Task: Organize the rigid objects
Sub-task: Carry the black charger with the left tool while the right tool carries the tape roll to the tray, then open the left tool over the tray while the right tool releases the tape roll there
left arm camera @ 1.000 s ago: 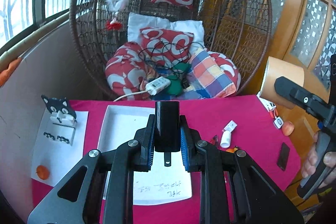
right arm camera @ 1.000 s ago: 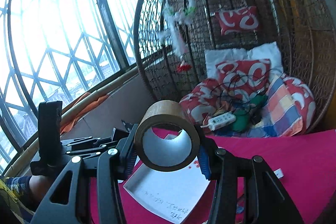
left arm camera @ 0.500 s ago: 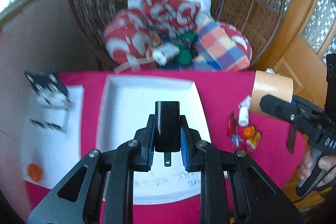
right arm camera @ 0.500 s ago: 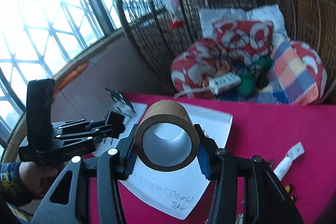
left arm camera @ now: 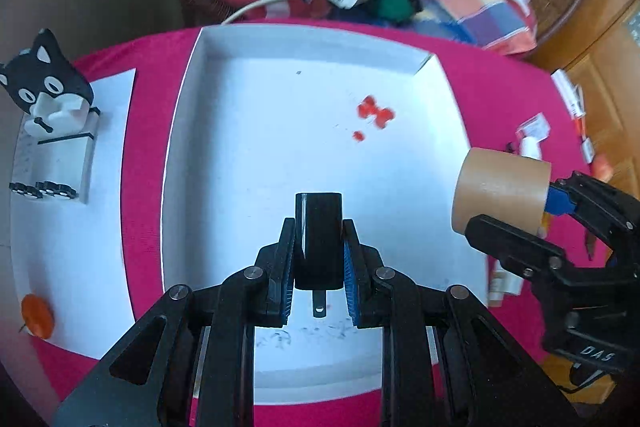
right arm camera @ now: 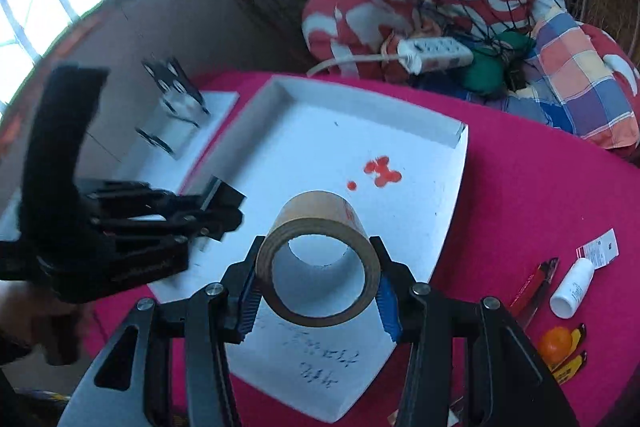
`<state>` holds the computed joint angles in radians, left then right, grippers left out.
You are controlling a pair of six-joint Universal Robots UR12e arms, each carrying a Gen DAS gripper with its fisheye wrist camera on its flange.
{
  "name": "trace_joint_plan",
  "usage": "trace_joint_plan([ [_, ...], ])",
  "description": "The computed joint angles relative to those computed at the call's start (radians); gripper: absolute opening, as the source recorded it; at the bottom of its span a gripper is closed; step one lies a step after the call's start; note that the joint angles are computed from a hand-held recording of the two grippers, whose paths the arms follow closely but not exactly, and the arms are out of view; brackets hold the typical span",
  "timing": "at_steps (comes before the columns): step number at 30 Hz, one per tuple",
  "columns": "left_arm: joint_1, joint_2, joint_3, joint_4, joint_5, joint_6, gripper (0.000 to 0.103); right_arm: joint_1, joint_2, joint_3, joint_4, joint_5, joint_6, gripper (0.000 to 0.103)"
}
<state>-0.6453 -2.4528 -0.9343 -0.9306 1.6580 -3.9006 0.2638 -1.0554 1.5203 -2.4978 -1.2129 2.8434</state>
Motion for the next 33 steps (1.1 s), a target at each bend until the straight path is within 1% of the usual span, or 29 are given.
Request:
trace_joint_plan([
  [5, 0.006, 0.002, -0.022, 0.008, -0.039, -0.034, 0.020, 0.017, 0.021, -0.021, 0.044, -0.074, -0.005, 0.049],
  [7, 0.008, 0.000, -0.024, 0.004, -0.055, -0.041, 0.020, 0.025, 0.025, -0.020, 0.046, -0.103, -0.004, 0.049],
  [9, 0.005, 0.000, -0.022, 0.001, -0.041, -0.037, 0.028, 0.031, 0.026, -0.015, 0.045, -0.125, -0.001, 0.049],
  [10, 0.003, 0.001, -0.026, 0.014, -0.030, -0.037, 0.053, 0.034, 0.026, -0.013, 0.042, -0.130, 0.001, 0.049],
  [11, 0.000, 0.006, -0.034, 0.030, -0.004, -0.039, 0.082, 0.036, 0.026, -0.012, 0.038, -0.135, 0.003, 0.049],
  [13, -0.005, 0.009, -0.038, 0.043, 0.047, -0.049, 0.096, 0.037, 0.022, 0.001, 0.005, -0.141, 0.002, 0.050],
  [14, -0.005, 0.014, -0.046, 0.053, 0.059, -0.058, 0.097, 0.036, 0.021, 0.005, -0.014, -0.134, 0.003, 0.057],
  [15, -0.005, 0.017, -0.050, 0.058, 0.067, -0.069, 0.097, 0.036, 0.019, 0.009, -0.031, -0.131, 0.005, 0.081],
  [16, -0.005, 0.021, -0.057, 0.065, 0.079, -0.080, 0.097, 0.035, 0.017, 0.015, -0.051, -0.130, 0.008, 0.093],
  [17, -0.007, 0.025, -0.062, 0.071, 0.097, -0.093, 0.097, 0.035, 0.013, 0.020, -0.066, -0.132, 0.007, 0.103],
  [20, -0.016, 0.035, -0.074, 0.078, 0.153, -0.128, 0.097, 0.035, 0.002, 0.040, -0.113, -0.151, 0.000, 0.103],
  [22, -0.021, 0.038, -0.078, 0.098, 0.161, -0.145, 0.097, 0.028, -0.007, 0.052, -0.127, -0.143, 0.003, 0.103],
  [26, -0.038, 0.022, -0.039, 0.097, 0.186, -0.149, 0.097, 0.007, -0.028, 0.080, -0.163, -0.119, 0.024, 0.103],
  [31, -0.057, -0.022, 0.050, 0.072, 0.172, -0.146, 0.097, -0.029, -0.055, 0.112, -0.194, -0.090, 0.058, 0.103],
  [33, -0.063, -0.034, 0.072, 0.083, 0.156, -0.159, 0.097, -0.051, -0.070, 0.127, -0.215, -0.063, 0.079, 0.103],
])
